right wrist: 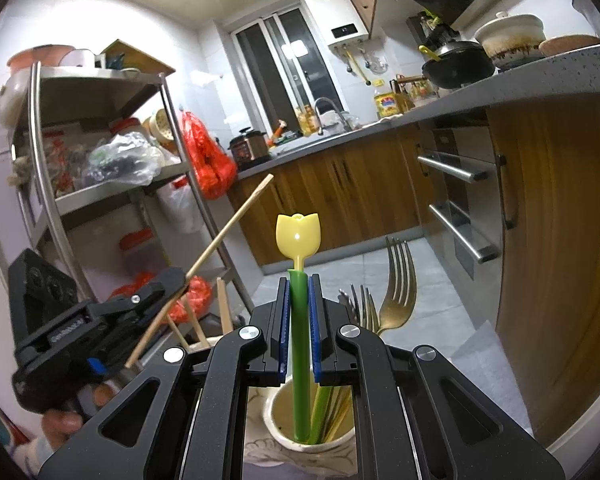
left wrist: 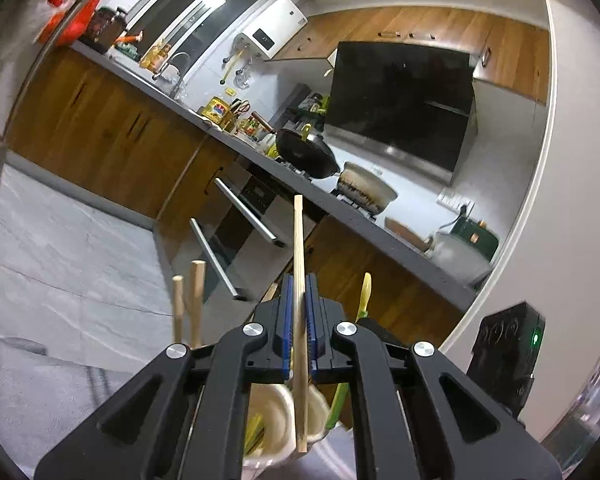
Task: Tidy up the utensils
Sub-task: 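Lift the chopstick over the tall pot while the right tool lowers the tulip utensil into the short pot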
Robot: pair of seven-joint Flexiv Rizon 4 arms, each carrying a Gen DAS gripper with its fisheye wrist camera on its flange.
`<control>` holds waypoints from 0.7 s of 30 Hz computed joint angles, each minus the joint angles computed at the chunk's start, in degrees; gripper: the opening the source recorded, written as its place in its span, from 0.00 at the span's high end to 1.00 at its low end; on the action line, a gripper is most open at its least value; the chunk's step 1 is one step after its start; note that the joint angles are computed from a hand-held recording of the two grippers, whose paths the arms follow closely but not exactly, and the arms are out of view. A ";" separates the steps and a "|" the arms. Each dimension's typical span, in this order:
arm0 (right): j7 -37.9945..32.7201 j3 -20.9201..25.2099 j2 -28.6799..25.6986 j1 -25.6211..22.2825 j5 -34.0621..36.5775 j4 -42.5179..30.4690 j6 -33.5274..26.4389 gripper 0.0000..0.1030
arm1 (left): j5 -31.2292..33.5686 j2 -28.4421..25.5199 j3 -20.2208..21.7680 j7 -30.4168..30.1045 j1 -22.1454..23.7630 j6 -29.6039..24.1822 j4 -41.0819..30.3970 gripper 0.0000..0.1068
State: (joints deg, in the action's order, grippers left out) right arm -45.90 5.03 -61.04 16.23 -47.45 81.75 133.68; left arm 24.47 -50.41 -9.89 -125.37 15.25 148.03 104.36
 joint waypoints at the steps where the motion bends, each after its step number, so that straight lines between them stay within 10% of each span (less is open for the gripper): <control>1: -0.51 -0.28 0.12 0.05 0.03 0.24 0.25 0.90 | -1.03 1.03 1.28 1.60 -0.87 0.17 1.76 0.95; 21: 1.29 -1.24 -1.07 0.74 -1.83 -4.01 0.12 0.90 | -9.13 27.84 0.95 27.46 -1.46 -34.25 24.76 0.95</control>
State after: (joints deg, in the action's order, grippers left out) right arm -44.61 3.79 -62.11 16.97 -49.28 77.74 133.79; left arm 15.34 -22.57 -8.94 -97.91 13.79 113.78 129.12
